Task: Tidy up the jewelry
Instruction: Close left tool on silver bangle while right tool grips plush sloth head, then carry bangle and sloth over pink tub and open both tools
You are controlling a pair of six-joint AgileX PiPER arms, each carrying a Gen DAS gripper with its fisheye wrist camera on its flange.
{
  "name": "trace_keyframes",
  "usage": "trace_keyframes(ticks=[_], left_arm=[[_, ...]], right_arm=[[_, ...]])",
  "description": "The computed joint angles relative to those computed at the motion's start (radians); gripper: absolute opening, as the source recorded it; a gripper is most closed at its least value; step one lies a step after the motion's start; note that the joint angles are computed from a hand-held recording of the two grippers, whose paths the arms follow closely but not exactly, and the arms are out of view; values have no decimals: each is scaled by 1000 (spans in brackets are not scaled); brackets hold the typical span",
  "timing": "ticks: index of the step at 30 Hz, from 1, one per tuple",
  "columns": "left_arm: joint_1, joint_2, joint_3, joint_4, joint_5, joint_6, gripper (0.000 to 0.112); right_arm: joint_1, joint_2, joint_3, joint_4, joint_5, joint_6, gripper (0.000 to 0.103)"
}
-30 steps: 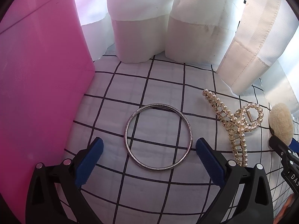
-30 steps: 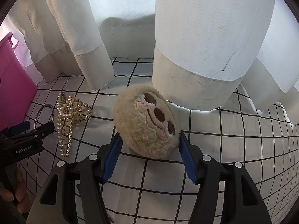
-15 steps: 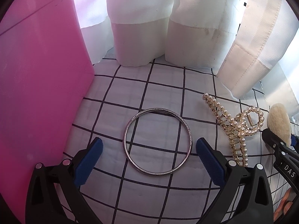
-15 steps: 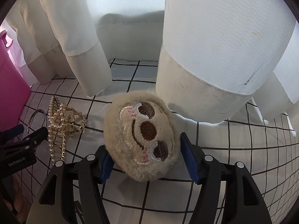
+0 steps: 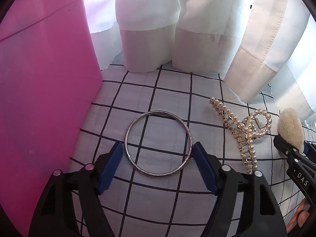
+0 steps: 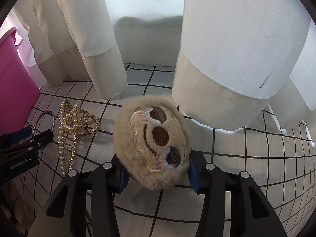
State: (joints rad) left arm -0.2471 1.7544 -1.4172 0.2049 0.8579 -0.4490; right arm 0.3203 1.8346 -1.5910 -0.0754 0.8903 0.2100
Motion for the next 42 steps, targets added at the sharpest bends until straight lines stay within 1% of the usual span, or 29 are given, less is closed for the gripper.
trace_keyframes(ticks=[5,7,8,12,14,17,19,21,26,31,34,35,40,42], left_arm=[[9,-31,40,-24,-17,11,68],[10,-53,63,-35,-23,14,68],[9,-71,83,-34,-26,15,68],[-18,-135,139,-10,-29,6,68],[-25,-167,160,-12,-22,10,68],[-58,-211,172,-6,10,-5,68],[-59,-229,155,-12,37,12,68],[-75,-245,134,-8,64,1,68],[-69,-300,89,-29,122,35,68],[-96,-329,24,-22,165,29,68],[-115,-349,-37,-18,208,32,68],[-118,-344,-58,-17,207,33,68],[-133,-371,-179,6,264,32,68],[-125,-375,-243,19,300,31,68]], right_arm=[[-18,-39,36,21,-17,-38,45],[-16,-83,80,25,-25,-38,45],[-44,-104,106,47,-36,-77,45],[-86,-138,110,100,-18,-136,45],[-96,-164,138,119,-26,-153,45],[-121,-210,177,176,-26,-187,45],[-138,-241,197,196,-14,-204,45],[-143,-267,216,206,-7,-213,45],[-150,-326,226,218,27,-233,45],[-146,-360,184,220,65,-245,45],[-136,-370,132,219,89,-246,45],[-135,-373,111,220,99,-250,45],[-91,-347,-44,211,146,-245,45],[-57,-322,-122,199,163,-236,45]])
